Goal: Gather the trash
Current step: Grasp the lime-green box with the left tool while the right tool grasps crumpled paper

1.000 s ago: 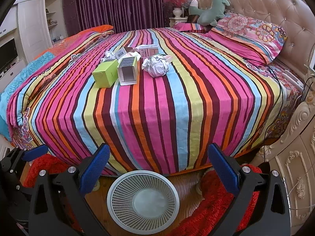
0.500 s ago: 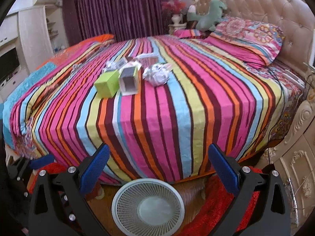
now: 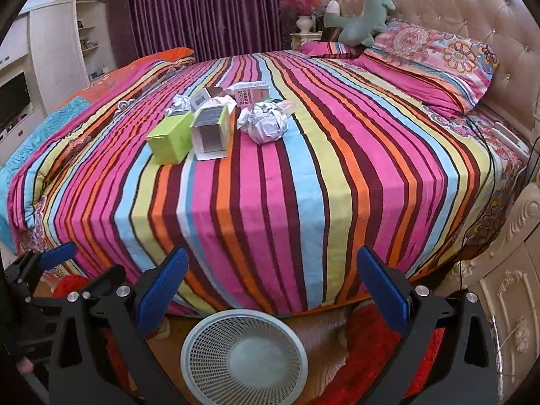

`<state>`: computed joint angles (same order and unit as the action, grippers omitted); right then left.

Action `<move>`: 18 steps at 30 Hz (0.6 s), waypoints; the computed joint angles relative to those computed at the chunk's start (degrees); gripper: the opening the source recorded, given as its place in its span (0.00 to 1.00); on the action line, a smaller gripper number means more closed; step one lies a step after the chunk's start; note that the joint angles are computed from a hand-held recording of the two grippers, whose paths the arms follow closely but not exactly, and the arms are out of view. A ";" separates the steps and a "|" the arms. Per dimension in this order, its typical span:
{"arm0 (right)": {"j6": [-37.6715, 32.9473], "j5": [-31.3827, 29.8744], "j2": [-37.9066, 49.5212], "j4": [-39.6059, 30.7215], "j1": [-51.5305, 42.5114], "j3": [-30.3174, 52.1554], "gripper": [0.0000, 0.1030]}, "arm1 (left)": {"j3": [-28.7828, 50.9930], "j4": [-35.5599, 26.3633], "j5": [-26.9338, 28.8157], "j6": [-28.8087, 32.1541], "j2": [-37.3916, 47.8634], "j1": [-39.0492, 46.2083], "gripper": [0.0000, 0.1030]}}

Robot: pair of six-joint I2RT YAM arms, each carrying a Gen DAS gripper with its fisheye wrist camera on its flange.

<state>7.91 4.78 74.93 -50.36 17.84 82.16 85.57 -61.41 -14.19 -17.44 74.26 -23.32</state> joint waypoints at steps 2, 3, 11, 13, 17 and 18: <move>-0.37 -0.43 2.03 0.05 -0.67 1.01 0.93 | 0.76 0.89 0.05 0.81 1.47 1.07 0.94; -0.54 -0.89 2.99 0.14 -0.92 1.46 0.93 | 1.45 1.40 0.35 1.32 2.63 1.89 0.94; -2.62 -5.59 12.21 1.54 -2.72 8.72 0.93 | 8.21 5.67 3.22 4.60 12.05 7.60 0.94; -3.06 -6.45 14.79 2.19 -3.64 12.14 0.93 | 10.91 6.84 4.37 5.11 15.04 9.45 0.94; -4.37 -7.69 20.25 1.53 -5.52 19.26 0.93 | 16.48 7.79 5.94 5.73 20.20 11.92 0.94; -4.76 -7.75 21.58 1.25 -5.87 20.90 0.93 | 18.20 7.87 6.26 5.83 21.67 12.44 0.94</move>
<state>3.15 -2.97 96.51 -49.11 11.97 103.06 103.77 -53.54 -7.94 -11.61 95.94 -10.88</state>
